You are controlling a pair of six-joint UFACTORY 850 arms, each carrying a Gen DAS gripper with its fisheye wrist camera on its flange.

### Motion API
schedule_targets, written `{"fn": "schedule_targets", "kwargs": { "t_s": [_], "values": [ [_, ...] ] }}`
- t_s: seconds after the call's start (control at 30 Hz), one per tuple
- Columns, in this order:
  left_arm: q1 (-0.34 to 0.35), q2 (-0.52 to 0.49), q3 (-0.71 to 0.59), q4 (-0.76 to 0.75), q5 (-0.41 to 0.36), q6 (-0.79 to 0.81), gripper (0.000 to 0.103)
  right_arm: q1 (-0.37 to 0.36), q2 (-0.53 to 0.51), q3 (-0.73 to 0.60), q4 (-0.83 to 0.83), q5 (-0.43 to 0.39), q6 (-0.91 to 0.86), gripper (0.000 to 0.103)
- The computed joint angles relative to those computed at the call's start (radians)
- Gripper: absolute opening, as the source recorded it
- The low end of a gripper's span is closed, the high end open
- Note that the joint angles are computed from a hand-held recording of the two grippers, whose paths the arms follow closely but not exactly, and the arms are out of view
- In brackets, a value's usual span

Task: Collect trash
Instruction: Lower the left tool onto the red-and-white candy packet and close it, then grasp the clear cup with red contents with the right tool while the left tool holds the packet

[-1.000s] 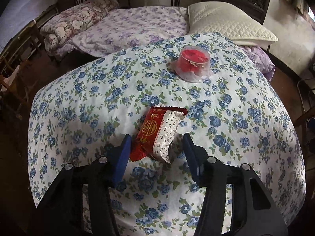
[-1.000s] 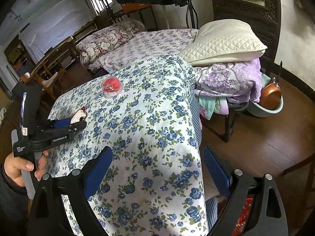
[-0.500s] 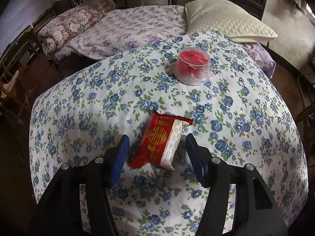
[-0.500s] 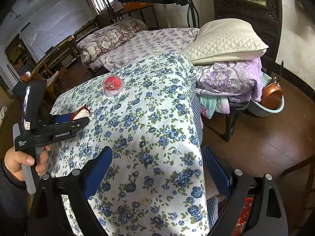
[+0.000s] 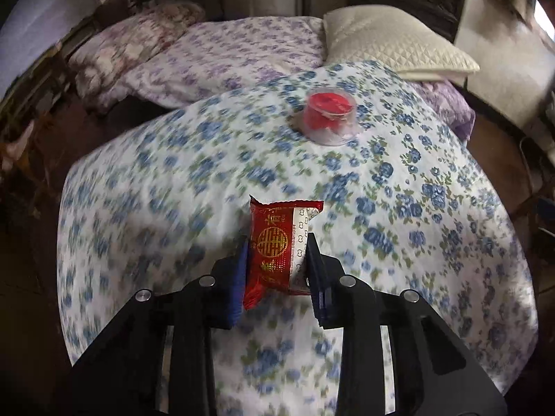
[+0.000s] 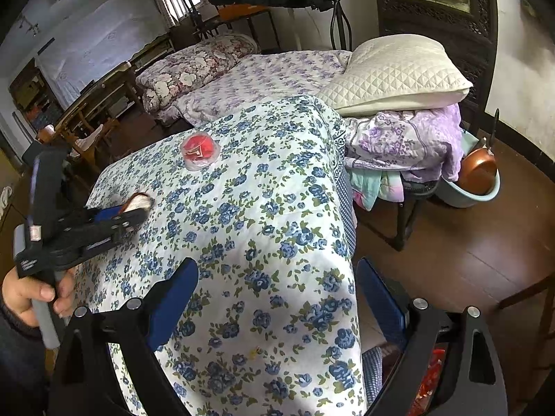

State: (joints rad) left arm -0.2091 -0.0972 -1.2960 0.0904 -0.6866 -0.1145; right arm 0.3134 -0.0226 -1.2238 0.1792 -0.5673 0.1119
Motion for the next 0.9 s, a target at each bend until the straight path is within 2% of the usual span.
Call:
{"fn": "schedule_targets", "kwargs": {
  "t_s": [0.1,0.13,0.2,0.27,0.5,0.63,0.77,0.9],
  "values": [
    [0.028,0.069,0.064,-0.071,0.035,-0.027,0.032,0.010,-0.040,-0.038,0.015,-0.014,-0.022,0.091],
    [0.027,0.096,0.098,-0.042,0.063,-0.071,0.032,0.015,-0.056,-0.053,0.016,-0.020,-0.024,0.091],
    [0.017,0.110,0.120,0.024,0.061,-0.146,0.032,0.032,-0.100,-0.096,0.005,-0.037,-0.021,0.091],
    [0.026,0.108,0.125,-0.008,0.042,-0.125,0.032,0.055,-0.153,-0.150,-0.017,-0.051,-0.014,0.091],
    [0.066,0.127,0.143,-0.086,0.060,-0.101,0.032,0.119,-0.340,-0.364,-0.121,-0.086,0.006,0.091],
    [0.095,0.124,0.144,-0.159,0.068,-0.046,0.032,0.155,-0.455,-0.519,-0.264,-0.138,0.079,0.091],
    [0.104,0.122,0.149,-0.186,0.074,-0.023,0.032,0.161,-0.554,-0.655,-0.294,-0.205,0.112,0.091],
    [0.105,0.119,0.147,-0.187,0.076,-0.025,0.032,0.155,-0.607,-0.722,-0.297,-0.229,0.154,0.091]
  ]
}}
